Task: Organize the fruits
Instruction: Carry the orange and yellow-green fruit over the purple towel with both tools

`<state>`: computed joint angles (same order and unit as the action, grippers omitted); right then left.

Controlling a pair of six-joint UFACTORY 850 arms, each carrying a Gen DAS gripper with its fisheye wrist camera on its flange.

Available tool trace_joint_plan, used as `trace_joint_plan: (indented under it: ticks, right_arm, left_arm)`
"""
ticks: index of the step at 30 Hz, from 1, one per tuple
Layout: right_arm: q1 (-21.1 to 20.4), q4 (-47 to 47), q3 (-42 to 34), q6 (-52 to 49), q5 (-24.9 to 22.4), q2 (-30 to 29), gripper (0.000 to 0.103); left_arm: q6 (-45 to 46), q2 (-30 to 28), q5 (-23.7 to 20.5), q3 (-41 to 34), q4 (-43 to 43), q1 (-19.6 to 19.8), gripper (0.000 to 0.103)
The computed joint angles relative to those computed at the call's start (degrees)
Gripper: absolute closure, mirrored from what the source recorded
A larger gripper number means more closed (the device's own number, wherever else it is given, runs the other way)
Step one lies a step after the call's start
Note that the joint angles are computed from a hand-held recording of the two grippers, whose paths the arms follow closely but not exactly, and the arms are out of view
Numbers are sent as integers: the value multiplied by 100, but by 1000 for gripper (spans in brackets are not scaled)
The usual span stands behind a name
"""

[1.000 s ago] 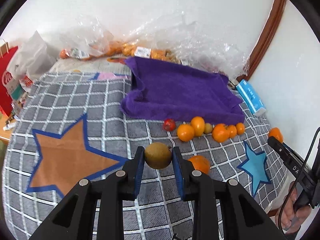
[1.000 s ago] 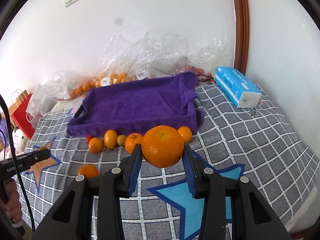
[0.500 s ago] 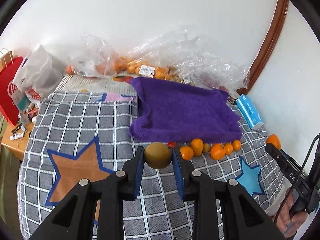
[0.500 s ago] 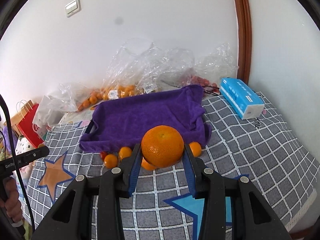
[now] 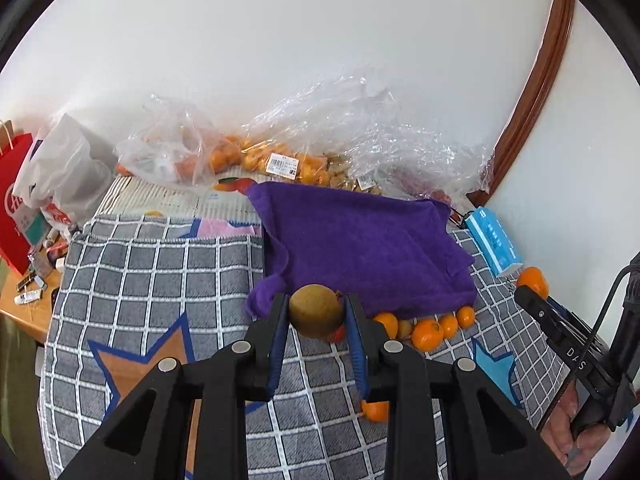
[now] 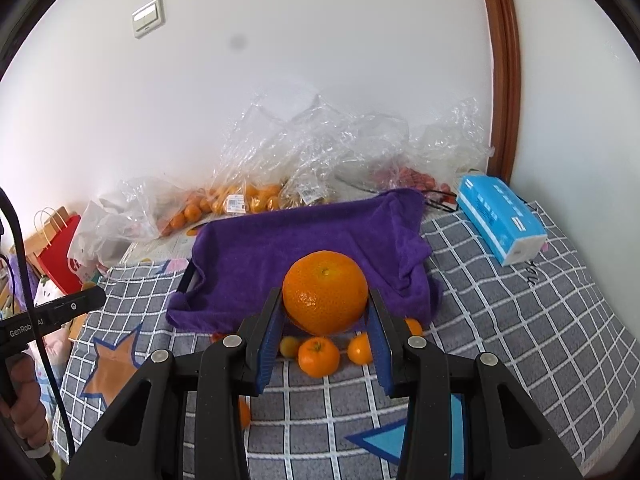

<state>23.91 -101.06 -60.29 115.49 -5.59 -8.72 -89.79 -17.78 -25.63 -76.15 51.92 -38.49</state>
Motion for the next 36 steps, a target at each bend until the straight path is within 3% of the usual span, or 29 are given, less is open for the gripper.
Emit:
trace_joint_plan:
  ticks: [7,14,21,29,36]
  right_arm:
    - [14,243,-365,-173,97,-242,63]
    - [34,-121,-527,164,39,-360,63]
    - [-12,1232,-699,-1155,-40,-567,63]
    - [-85,1833,-858,-1744,-77,-749,63]
    - [-127,1772,-1011,-1721,-113,-910,63]
  left_arm:
    - [456,-169,104,-243,-316,128,77]
    - [720,-292,186,-408,-434,215,77]
    - [1016,-467,319,-594,-682,316,77]
    - [1397,-718,355,-889,-999,407,77]
    - [1851,-964,374,-1174,-1401,480,77]
